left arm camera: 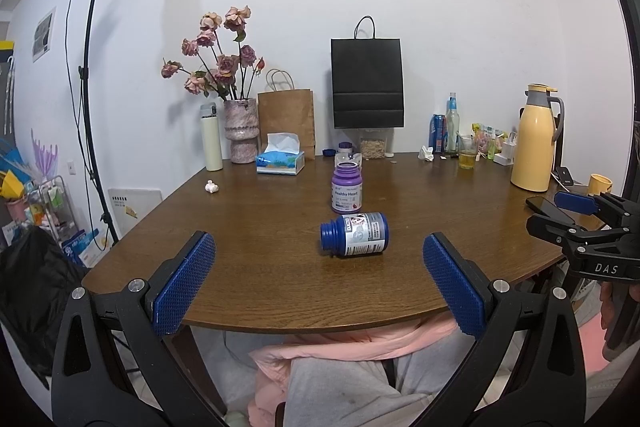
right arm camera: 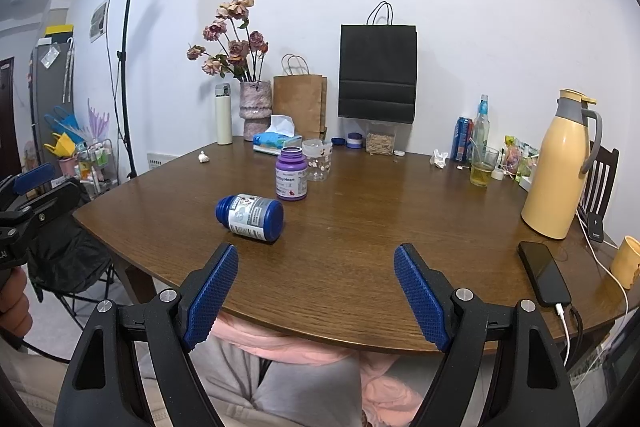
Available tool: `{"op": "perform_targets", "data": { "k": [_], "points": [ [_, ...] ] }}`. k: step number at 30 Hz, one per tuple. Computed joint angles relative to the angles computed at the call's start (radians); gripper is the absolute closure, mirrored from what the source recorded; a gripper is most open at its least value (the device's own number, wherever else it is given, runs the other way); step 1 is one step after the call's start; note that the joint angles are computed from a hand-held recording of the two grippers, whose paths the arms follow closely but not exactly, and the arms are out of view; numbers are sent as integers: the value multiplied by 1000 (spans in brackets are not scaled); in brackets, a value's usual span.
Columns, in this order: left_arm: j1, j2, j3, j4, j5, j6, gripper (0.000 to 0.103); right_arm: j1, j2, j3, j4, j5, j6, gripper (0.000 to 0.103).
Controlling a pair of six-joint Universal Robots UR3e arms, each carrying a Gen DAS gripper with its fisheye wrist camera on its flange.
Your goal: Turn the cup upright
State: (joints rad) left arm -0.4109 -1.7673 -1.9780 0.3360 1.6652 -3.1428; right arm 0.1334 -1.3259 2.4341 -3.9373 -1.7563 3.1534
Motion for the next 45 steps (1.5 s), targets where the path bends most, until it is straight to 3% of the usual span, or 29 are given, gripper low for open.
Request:
{"op": "perform_targets", "data": {
  "k": [7,10,15,20,22,23,26,28,31,32,33,34,35,37,41,45],
  "points": [
    [1,-6,11,-15,3,-5,0,-7,1,-5,7,17,3,18],
    [-12,-40,94,-117,67,-19,0,-21,19,-28,19,44,5,18],
    [34,-103,219,-219,-11,-56,0,-98,66,-109,58,165,-9,18],
    [51,-321,510,-361,-106,-50,0,-216,149,-399,356,419,5,18],
    [57,-452,714,-505,-123,-81,1,-275,219,-609,597,558,17,18],
    [62,-489,793,-579,-134,-113,6,-277,244,-689,686,565,38,20],
    [133,-570,909,-667,-332,-242,15,-277,370,-945,836,627,80,28],
    [156,-599,926,-655,-395,-287,25,-255,458,-1085,883,620,86,32],
    [161,-663,1029,-750,-424,-299,31,-227,583,-1284,981,635,67,43],
    [160,-681,1066,-790,-428,-304,33,-226,627,-1361,1030,657,60,51],
    [164,-698,1096,-819,-447,-309,34,-222,677,-1455,1093,668,53,67],
    [169,-711,1114,-828,-469,-314,36,-220,736,-1560,1143,678,48,74],
    [171,-718,1123,-828,-479,-319,39,-221,768,-1627,1189,684,42,79],
    [171,-746,1176,-856,-488,-316,44,-220,843,-1777,1277,689,34,80],
    [188,-766,1227,-918,-512,-315,47,-225,886,-1854,1337,679,28,80],
    [212,-764,1189,-899,-530,-350,45,-231,762,-1542,1163,652,24,80]
  ]
}}
